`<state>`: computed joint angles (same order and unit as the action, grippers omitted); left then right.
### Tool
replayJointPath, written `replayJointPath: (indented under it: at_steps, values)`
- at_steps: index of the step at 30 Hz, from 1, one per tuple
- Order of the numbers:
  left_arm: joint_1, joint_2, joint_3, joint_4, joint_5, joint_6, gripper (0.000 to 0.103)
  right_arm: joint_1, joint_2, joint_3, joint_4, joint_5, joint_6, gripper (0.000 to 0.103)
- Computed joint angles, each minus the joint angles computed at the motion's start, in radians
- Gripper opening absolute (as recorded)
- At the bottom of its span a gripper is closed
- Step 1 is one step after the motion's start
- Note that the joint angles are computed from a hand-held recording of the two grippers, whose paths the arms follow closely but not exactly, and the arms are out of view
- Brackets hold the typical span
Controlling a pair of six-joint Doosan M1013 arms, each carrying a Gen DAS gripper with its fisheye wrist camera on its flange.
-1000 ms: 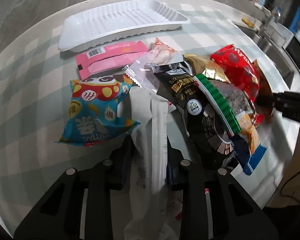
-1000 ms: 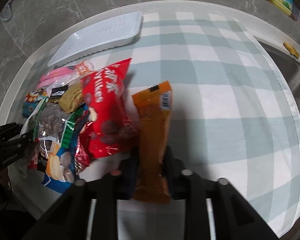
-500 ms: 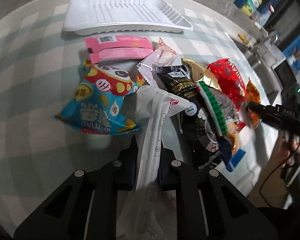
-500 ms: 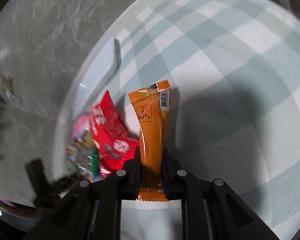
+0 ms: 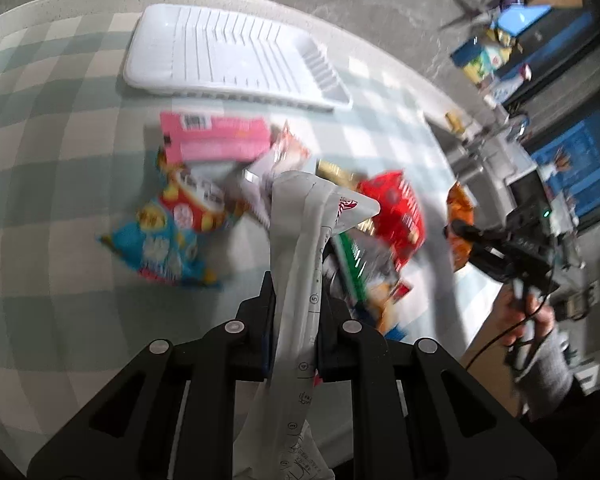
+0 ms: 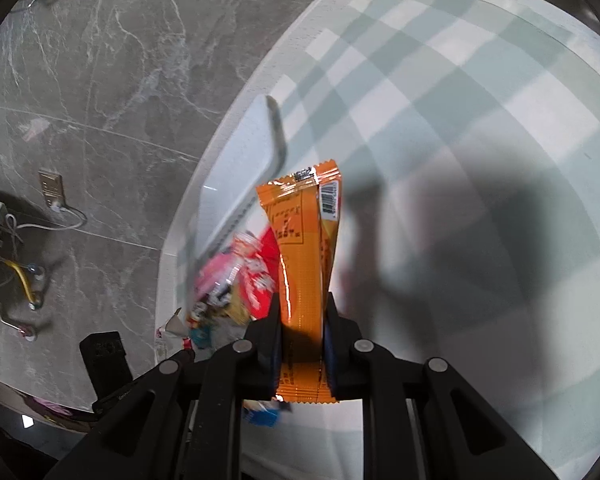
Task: Organize snacks
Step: 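Carry both bars into the white tray and open both tools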
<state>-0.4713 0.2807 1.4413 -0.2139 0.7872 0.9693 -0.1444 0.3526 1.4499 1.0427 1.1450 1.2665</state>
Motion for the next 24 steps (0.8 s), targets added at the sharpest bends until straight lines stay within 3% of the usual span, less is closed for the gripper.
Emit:
replayJointPath:
  at_steps: [10, 24]
  values:
    - [0.112, 0.063, -0.138, -0.070, 0.016, 0.013, 0.013, 0.036, 0.137, -0.234, 0.031, 0.093, 0.043, 0.019]
    - [0.226, 0.279, -0.443, -0.017, 0.185, 0.058, 0.013, 0.120, 0.442, -0.796, -0.121, 0.277, 0.193, 0.019]
